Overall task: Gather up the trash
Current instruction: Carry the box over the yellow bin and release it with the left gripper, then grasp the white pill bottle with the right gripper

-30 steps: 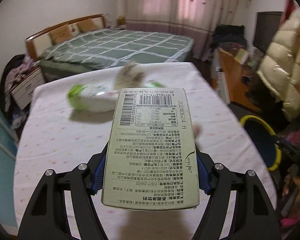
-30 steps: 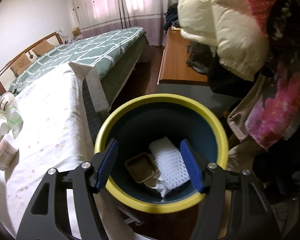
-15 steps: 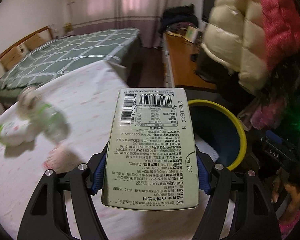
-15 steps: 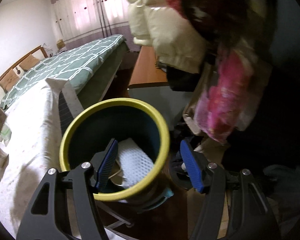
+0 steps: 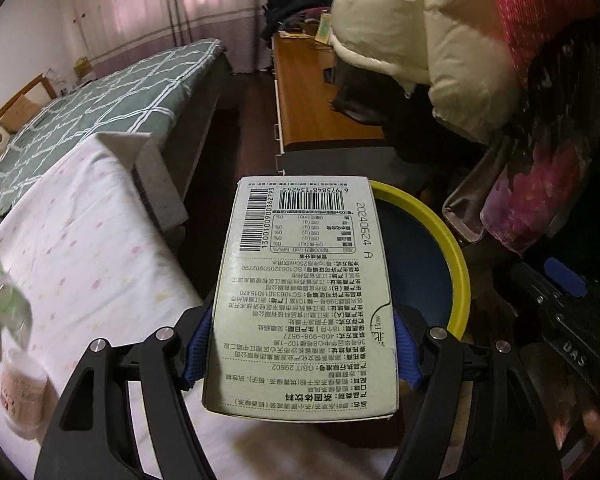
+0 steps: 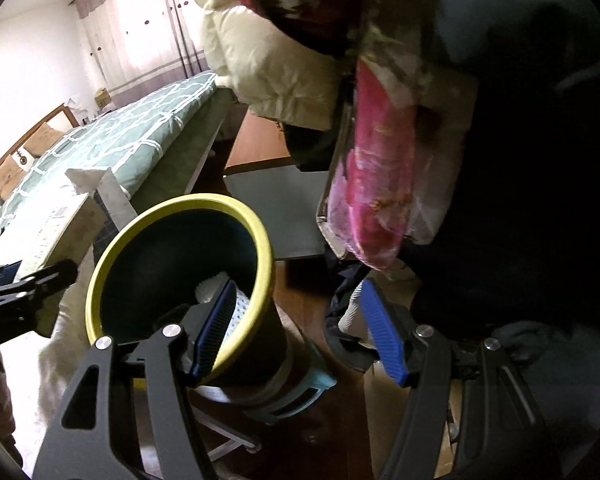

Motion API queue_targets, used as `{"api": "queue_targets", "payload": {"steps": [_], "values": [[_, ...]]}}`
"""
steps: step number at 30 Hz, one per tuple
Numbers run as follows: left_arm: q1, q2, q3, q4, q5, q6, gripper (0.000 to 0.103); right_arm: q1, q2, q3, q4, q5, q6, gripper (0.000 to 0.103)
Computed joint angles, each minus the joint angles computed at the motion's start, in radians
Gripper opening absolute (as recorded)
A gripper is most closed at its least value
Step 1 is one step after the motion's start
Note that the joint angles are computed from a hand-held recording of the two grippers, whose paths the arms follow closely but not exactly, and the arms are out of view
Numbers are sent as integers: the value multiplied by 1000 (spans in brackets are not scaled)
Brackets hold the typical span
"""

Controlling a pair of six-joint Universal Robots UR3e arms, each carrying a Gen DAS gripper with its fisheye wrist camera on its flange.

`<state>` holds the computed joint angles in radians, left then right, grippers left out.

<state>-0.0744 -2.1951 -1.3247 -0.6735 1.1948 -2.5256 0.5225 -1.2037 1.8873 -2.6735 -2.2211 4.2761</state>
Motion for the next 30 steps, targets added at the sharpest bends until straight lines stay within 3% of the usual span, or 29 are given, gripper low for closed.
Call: {"api": "queue_targets", "payload": {"steps": [2,7,17,24,30], "values": [[-13,-8,4,26,7,-13,81,-2,-7,15,-10,3,-1,62],[22,50,-44,40,-40,-16,86,0,12,-2,-15,9,-8,62],[307,289,-277,41,-220,37,94,31,101,-139,13,24,-45,62],[571,348,-361,79,-298,61,95,71,195,-339,110,17,-87,62],[729,268,-293,114,-308,52,96,120,343,-643,252,20,-146,62]]}}
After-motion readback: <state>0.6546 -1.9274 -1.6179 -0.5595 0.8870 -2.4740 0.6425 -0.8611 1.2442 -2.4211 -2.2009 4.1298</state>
